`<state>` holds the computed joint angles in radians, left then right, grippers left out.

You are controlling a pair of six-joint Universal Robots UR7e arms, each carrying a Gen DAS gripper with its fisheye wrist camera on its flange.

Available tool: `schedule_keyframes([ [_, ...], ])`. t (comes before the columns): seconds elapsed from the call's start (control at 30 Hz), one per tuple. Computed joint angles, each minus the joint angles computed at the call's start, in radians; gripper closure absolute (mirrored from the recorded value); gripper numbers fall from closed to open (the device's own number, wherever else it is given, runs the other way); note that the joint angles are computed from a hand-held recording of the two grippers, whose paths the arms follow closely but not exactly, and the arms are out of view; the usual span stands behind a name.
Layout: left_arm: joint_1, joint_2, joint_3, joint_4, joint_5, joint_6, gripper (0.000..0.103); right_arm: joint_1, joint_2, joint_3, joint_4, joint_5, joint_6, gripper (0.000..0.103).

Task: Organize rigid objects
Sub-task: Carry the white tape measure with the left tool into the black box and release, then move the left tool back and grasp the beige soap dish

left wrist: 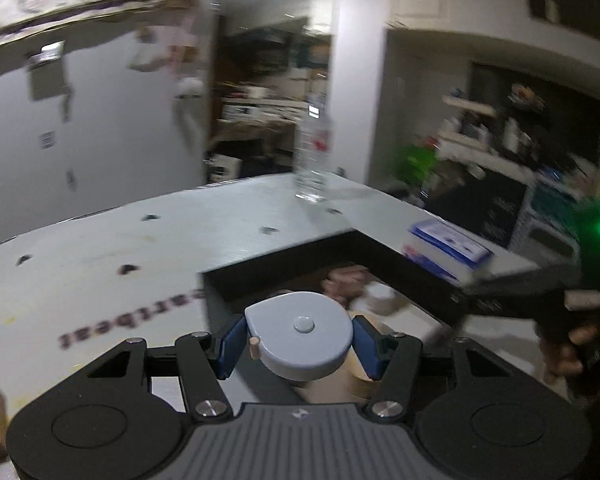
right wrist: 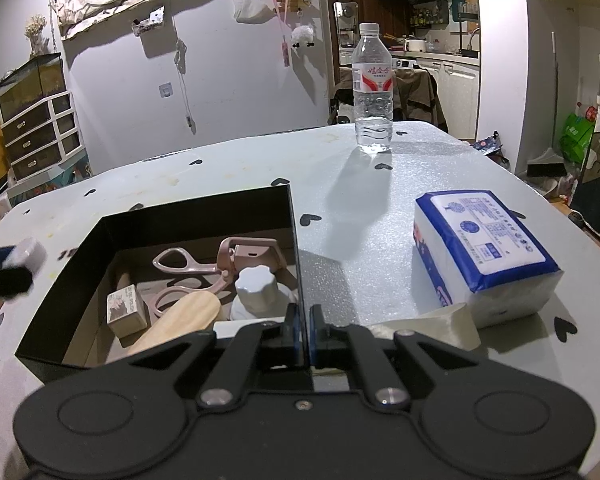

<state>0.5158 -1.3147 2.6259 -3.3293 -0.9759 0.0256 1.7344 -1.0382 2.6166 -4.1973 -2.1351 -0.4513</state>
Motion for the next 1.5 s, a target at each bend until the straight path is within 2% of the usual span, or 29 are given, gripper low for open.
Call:
schedule_keyframes([
  [0.27,-0.012,0.048,-0.026,0.079,-0.021,0.024,0.045,-0.002,-0.005,0.002,0.005,0.005,0.001,0.098],
  [0.5,-0.011,0.051,-0.026,0.078,0.014,0.003,0.044,-0.004,-0.009,0.004,0.007,0.009,0.000,0.098],
  [0.53,-0.012,0.052,-0.026,0.078,0.018,0.003,0.044,-0.004,-0.009,0.004,0.007,0.009,0.000,0.098],
  [0.57,-0.012,0.051,-0.025,0.079,0.016,0.004,0.035,-0.004,-0.009,0.004,0.007,0.009,0.000,0.098],
  [0.63,-0.017,0.043,-0.022,0.086,0.014,0.003,0.028,-0.004,-0.010,0.004,0.009,0.010,0.001,0.098],
  [1.23,-0.025,0.012,-0.020,0.144,0.003,-0.032,0.027,-0.008,-0.008,0.006,0.006,0.018,0.012,0.098],
  [1.33,-0.026,0.006,-0.019,0.149,0.001,-0.039,0.014,-0.008,-0.008,0.006,0.006,0.018,0.012,0.098],
  [1.5,-0.025,-0.005,-0.013,0.148,0.006,-0.054,0.003,-0.007,-0.006,0.005,0.006,0.016,0.015,0.098],
])
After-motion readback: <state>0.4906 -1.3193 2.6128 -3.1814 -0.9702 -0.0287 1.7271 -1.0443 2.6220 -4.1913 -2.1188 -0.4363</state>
